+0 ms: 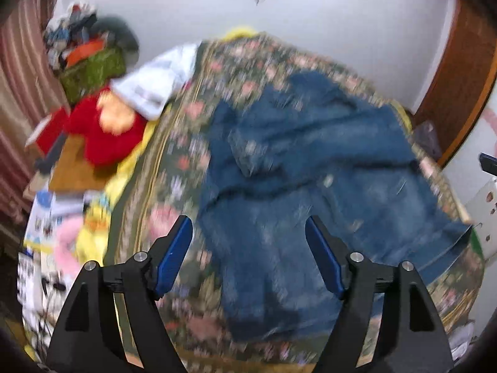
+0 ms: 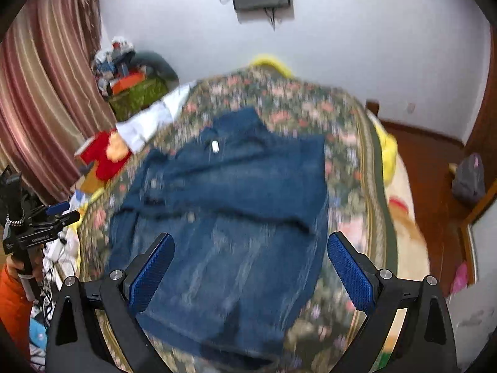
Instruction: Fold large clothes
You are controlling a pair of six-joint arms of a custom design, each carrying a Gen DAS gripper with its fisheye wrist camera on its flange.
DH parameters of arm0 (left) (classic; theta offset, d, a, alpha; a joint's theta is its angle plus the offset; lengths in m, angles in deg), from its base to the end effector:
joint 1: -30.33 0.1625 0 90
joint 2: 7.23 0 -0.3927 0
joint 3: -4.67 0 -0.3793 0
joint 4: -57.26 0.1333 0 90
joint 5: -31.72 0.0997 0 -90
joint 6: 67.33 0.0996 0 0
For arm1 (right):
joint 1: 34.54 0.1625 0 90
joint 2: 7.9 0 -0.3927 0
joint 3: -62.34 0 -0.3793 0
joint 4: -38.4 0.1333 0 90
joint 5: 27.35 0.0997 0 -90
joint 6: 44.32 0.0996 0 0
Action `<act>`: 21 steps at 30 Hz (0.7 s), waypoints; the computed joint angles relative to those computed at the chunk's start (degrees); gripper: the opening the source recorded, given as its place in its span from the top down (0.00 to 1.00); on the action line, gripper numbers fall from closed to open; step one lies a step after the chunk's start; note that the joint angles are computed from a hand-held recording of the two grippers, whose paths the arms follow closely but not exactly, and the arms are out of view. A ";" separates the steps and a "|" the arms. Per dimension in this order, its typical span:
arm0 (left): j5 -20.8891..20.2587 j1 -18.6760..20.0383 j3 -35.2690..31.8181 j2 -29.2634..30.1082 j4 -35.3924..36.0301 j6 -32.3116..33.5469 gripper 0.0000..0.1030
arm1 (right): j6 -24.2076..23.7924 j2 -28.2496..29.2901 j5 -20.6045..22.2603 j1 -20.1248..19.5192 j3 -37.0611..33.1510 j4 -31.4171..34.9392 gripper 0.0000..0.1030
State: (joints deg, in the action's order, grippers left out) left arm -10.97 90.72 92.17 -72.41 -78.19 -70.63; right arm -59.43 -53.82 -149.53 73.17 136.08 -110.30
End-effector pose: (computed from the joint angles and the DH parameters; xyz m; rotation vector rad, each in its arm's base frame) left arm -0.1337 -0.6532 0.3519 0.3301 2.3391 -0.7537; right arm 0.3008 -0.6781 0.2464 0.5167 -2.4613 0.7087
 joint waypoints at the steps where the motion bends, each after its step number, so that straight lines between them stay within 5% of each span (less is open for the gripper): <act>1: -0.40 0.95 0.74 -0.63 2.48 -2.58 0.28 | 1.43 -0.41 -0.38 -0.71 1.14 1.20 0.04; 9: -6.31 7.71 3.87 -2.00 13.00 -16.32 0.28 | 10.95 -4.42 0.14 -5.06 8.61 6.04 0.04; 13: -13.24 10.01 5.60 -1.85 10.09 -18.43 0.29 | 15.14 -4.57 1.91 -6.96 8.92 11.08 0.04; 16: -13.18 9.75 6.72 -1.24 7.08 -18.03 0.34 | 15.40 -3.64 3.41 -7.38 8.24 12.72 0.08; 21: -15.67 10.16 4.75 0.91 7.49 -19.11 0.54 | 14.92 -2.38 8.26 -7.79 7.80 12.36 0.33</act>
